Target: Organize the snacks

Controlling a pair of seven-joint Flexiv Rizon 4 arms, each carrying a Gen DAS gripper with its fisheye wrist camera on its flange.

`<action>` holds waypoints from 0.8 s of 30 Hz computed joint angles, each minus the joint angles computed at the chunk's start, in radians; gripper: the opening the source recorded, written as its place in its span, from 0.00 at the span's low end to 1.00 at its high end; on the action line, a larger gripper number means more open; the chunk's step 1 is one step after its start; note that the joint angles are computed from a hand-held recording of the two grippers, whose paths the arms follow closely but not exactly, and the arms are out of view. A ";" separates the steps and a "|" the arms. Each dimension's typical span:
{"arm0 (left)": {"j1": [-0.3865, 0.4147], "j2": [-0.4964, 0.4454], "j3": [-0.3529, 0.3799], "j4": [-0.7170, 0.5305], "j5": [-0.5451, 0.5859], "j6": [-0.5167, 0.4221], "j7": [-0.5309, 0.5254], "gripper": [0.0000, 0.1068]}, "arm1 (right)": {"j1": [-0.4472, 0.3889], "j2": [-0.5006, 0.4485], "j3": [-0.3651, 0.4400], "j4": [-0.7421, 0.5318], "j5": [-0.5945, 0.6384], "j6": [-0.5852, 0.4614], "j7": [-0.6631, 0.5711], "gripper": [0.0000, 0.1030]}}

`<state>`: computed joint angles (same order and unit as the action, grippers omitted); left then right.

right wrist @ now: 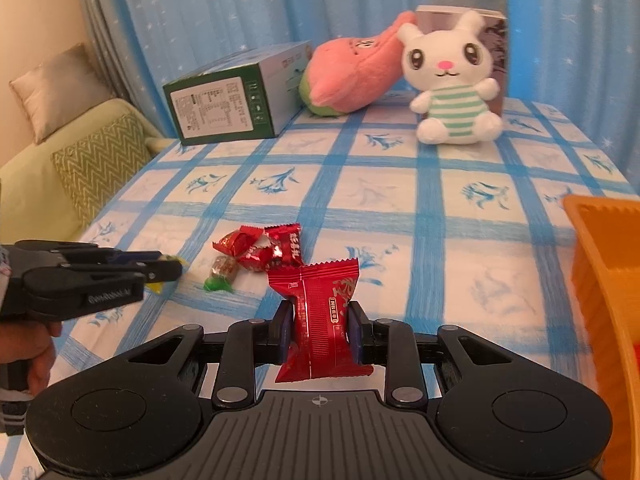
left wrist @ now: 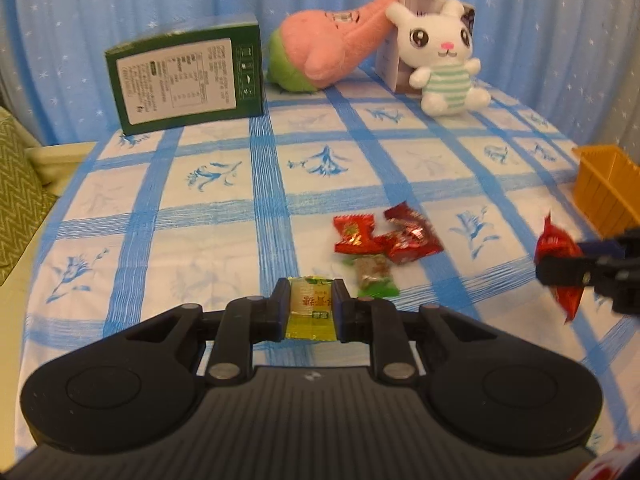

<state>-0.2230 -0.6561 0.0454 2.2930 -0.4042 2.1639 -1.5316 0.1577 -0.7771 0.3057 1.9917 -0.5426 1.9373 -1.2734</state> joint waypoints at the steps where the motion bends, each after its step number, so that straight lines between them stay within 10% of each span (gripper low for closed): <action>1: -0.026 0.010 0.007 0.008 -0.025 0.002 -0.003 0.18 | 0.010 0.014 -0.012 0.018 0.019 0.013 0.001 0.28; 12: -0.320 0.145 0.006 0.102 -0.388 0.073 0.039 0.18 | 0.012 0.201 -0.060 0.248 0.125 0.106 0.050 0.28; 24: -0.482 0.223 -0.167 0.123 -0.756 0.171 0.171 0.18 | -0.019 0.406 -0.096 0.471 0.144 0.145 0.063 0.28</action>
<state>-0.7050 -0.4336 -0.1213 2.4163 -1.1602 2.3344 -1.3610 0.1388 -0.3709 0.2102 2.4631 -0.3986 2.0827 -1.2102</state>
